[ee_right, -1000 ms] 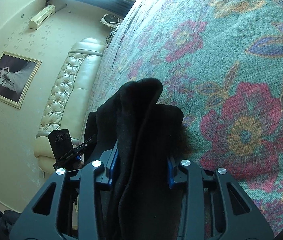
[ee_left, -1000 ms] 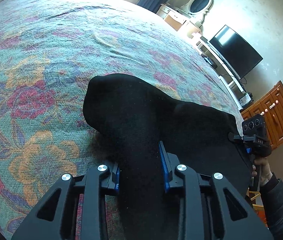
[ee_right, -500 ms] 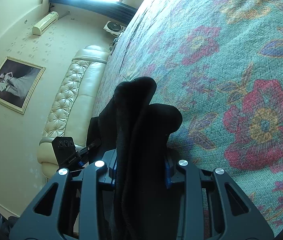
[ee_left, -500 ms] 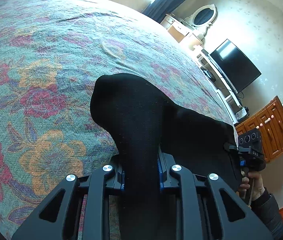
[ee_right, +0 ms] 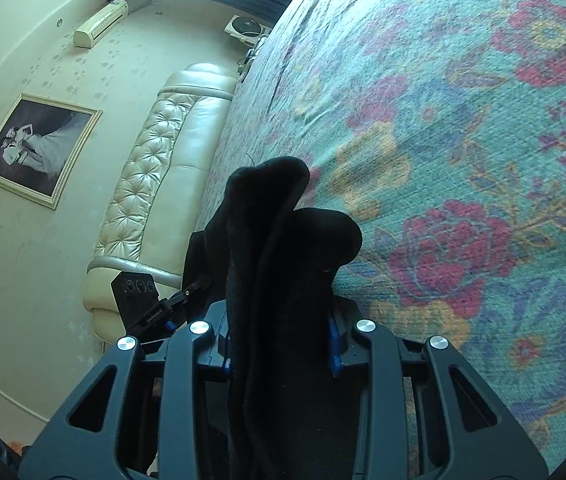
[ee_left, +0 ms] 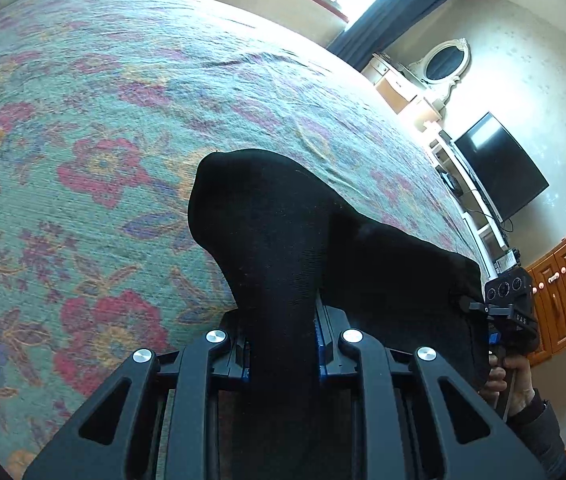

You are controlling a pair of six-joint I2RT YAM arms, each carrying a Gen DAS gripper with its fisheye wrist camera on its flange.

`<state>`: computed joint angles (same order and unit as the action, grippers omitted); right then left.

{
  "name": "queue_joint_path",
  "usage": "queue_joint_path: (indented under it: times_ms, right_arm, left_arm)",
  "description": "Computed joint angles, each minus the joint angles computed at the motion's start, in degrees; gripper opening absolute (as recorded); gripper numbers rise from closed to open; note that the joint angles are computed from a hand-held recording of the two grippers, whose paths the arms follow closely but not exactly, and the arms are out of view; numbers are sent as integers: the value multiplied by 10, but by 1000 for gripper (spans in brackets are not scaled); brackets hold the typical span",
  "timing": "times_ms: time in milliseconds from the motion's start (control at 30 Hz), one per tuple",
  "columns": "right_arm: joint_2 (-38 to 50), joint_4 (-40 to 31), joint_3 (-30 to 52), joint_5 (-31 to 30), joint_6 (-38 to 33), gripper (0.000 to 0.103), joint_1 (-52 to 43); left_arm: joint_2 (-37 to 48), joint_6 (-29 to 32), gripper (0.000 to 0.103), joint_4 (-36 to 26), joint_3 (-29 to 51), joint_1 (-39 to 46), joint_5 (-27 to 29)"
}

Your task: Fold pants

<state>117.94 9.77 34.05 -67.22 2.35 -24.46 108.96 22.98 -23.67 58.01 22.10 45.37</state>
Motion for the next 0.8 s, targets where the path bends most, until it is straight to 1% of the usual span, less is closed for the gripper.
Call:
queue_joint_path:
  times_ms: [100,167,300,433,567,800]
  right_arm:
    - [16,106,-6,9,100,32,47]
    - [29,151,-4,12,143,32,67]
    - [40,202,2,26,199,32,100]
    - [46,225,3,33,224,32,118]
    - [59,262,-2,36,254,32,124]
    - [97,293,0,23,263,34,111]
  left_arm:
    - [24,14,22,-25,35,21,2]
    - [34,20,22,-32,50,27,-3]
    - [57,27,22,-53,84,37,0]
    - [76,37,22,-68,106,42,-1]
    - [91,37,22,-68,117,38,-3]
    - [115,51,25,-95,141,39,3]
